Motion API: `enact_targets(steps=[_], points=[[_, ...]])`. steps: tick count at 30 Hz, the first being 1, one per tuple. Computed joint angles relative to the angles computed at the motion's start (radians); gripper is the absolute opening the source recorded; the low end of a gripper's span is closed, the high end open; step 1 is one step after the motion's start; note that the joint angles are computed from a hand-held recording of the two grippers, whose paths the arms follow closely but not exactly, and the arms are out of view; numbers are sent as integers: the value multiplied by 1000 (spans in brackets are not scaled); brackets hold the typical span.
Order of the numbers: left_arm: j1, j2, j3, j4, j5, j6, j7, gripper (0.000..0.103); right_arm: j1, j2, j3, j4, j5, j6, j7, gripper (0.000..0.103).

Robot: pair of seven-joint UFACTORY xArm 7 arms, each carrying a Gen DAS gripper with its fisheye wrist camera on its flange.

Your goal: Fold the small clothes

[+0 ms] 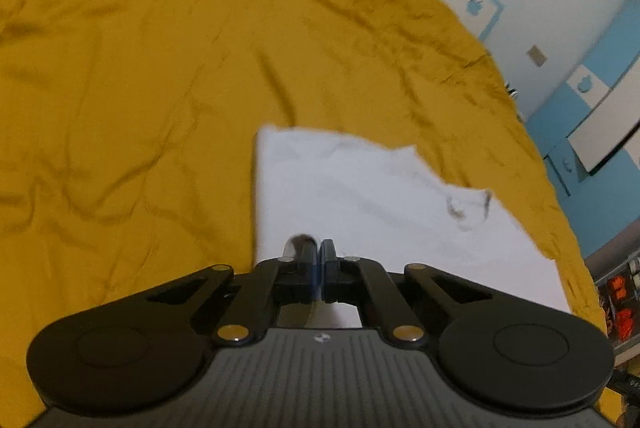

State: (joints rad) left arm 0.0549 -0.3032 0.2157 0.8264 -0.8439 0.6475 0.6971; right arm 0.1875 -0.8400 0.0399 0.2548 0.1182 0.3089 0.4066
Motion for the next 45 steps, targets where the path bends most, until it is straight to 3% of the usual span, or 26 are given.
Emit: enact_targets(steps=[5, 7, 12, 13, 14, 15, 18, 21, 25, 27, 31, 34, 37, 39, 42, 45], points=[[-26, -34, -27, 36, 52, -27, 11, 1, -36, -83, -21, -43, -59, 78, -97, 39], [-32, -31, -41, 56, 93, -34, -14, 1, -44, -62, 28, -41, -86, 71, -105, 45], [-30, -20, -59, 59, 193, -60, -105, 1, -83, 28, 118, -20, -182, 45, -135, 45], [-31, -18, -57, 59, 203, -65, -116, 1, -114, 41, 154, -15, -213, 37, -120, 43], [-33, -20, -53, 60, 208, -73, -120, 1, -136, 48, 172, -12, -236, 32, -108, 26], [-37, -24, -49, 62, 208, -84, -121, 1, -137, 45, 164, -5, -244, 45, -107, 2], [-42, -14, -48, 74, 234, -109, -126, 1, -105, -12, 110, -20, -231, 52, -122, 2], [0, 56, -97, 68, 394, -139, -214, 1, -84, -2, 91, -30, -221, 63, -140, 1], [-6, 118, -98, 47, 398, -169, -223, 1, -91, -2, 94, -48, -211, 52, -123, 2], [-1, 127, -95, 51, 384, -153, -248, 7, -96, -12, 96, -47, -212, 62, -120, 2], [12, 84, -81, 33, 365, -152, -244, 11, -88, -57, 83, -28, -210, 146, -135, 3], [-5, 23, -38, 23, 309, -92, -166, 12, -72, -113, 69, -25, -188, 180, -133, 7], [-25, -29, -13, 0, 272, -35, -74, 13, -58, -107, 62, -22, -166, 143, -131, 7], [-20, -38, -33, -26, 312, -31, -63, 14, -65, -60, 78, -7, -163, 122, -116, 7], [15, -20, -86, -54, 446, -31, -142, 14, -86, 29, 91, 26, -159, 140, -83, 7], [9, -33, -84, -69, 462, -50, -158, 15, -80, 20, 85, 30, -155, 163, -69, 7]])
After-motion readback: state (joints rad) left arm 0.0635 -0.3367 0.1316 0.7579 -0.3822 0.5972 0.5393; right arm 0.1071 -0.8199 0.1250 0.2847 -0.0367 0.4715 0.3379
